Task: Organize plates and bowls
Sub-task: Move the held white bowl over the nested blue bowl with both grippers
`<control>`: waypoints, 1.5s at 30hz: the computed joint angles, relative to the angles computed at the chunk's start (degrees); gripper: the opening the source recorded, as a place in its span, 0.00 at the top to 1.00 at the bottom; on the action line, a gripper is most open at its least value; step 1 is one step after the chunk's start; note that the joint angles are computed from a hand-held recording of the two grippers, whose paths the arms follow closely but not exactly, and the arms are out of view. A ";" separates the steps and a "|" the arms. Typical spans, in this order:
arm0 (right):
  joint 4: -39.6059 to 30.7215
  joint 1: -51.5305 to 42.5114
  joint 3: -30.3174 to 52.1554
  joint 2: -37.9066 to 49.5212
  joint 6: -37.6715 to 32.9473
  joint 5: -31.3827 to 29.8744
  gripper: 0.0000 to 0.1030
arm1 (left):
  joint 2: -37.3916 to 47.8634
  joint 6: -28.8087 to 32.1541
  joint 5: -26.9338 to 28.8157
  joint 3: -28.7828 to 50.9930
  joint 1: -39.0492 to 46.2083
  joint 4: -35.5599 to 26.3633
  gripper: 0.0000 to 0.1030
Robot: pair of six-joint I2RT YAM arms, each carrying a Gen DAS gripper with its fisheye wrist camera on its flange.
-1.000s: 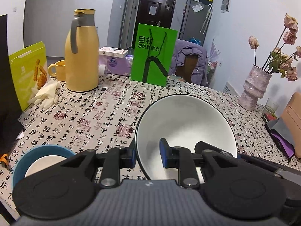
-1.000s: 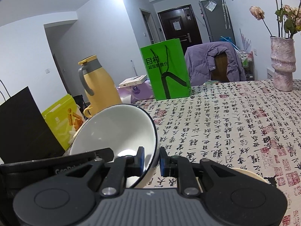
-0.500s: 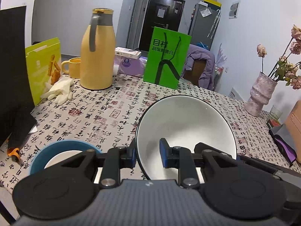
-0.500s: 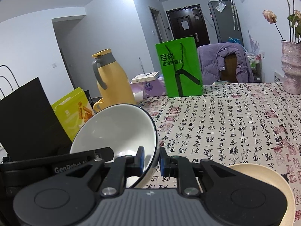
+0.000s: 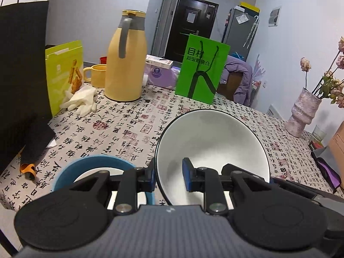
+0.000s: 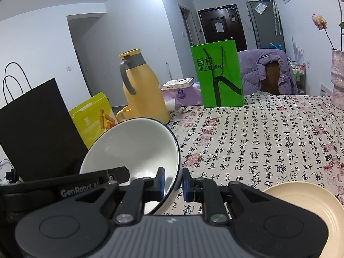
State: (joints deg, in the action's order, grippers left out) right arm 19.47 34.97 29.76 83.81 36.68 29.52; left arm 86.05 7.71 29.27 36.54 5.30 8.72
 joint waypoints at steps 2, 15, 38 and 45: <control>0.04 0.62 0.56 0.79 0.21 0.35 0.84 | 0.37 0.35 0.60 0.27 0.90 -0.12 0.77; 0.01 3.07 5.97 7.40 0.60 0.79 0.84 | 3.95 2.18 3.93 2.61 6.27 -0.81 0.77; -0.54 4.02 18.10 22.63 0.30 -4.23 0.84 | 15.55 6.12 6.43 9.36 14.17 -2.10 0.77; -2.20 4.68 21.58 26.20 -0.99 -3.70 0.84 | 18.21 6.69 6.05 10.53 15.11 -1.70 0.78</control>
State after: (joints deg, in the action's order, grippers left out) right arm 17.26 39.65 51.34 110.01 35.69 25.82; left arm 104.27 14.40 35.32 47.07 20.41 7.02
